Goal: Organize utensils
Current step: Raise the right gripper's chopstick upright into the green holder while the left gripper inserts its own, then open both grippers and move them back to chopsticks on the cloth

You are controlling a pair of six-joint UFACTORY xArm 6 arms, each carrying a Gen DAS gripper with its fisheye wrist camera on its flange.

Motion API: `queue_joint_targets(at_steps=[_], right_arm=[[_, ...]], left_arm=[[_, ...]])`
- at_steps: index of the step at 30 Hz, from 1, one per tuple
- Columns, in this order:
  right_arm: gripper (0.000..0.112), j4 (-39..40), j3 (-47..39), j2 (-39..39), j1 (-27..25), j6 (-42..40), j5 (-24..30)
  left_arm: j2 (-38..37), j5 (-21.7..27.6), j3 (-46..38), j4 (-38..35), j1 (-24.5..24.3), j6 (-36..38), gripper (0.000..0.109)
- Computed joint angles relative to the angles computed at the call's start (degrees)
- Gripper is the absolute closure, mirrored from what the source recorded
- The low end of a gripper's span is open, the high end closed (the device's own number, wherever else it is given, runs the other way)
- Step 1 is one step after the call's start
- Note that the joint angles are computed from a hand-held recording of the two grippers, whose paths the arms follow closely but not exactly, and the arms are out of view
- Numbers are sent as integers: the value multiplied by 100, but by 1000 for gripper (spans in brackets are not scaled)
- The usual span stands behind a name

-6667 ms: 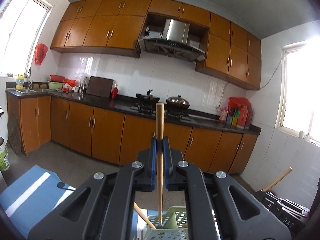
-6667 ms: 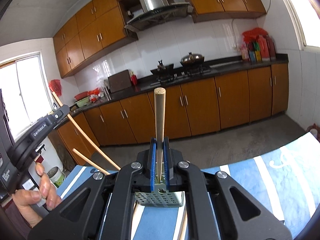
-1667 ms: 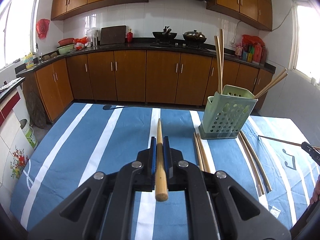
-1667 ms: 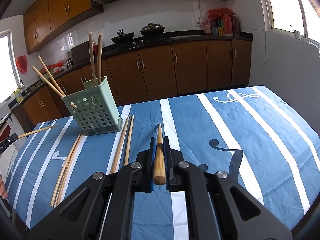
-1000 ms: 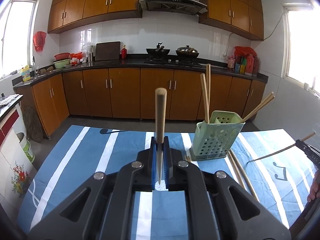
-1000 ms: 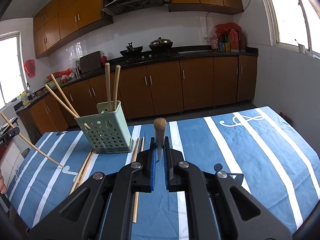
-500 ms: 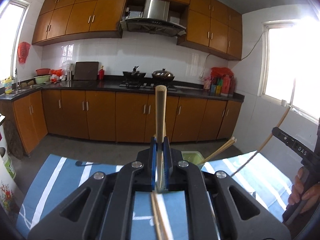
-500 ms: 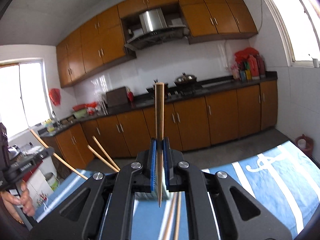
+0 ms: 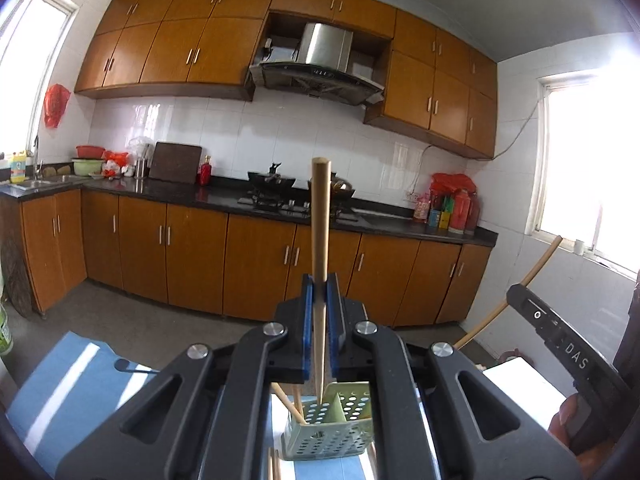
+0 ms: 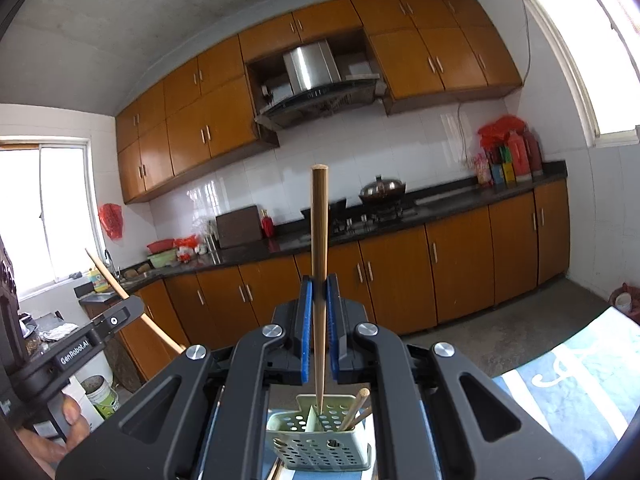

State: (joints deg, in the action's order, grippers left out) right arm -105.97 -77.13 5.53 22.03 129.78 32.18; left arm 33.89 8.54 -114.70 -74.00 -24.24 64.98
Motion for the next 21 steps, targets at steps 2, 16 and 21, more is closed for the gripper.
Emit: queue_joint_targets(at_steps=[2,16,21], right_arm=[[105,139,-83,130,-66,-37,-178],[104,874,-84,366,-193,-561,-607],[103,883,293,-24,-95,-494,-363]], left_arm=[[277,52,-219,364,4,-453,101],[872,498,-611,1808,220,-1979,92],[459,365,-157,1335,237,-1512,88]])
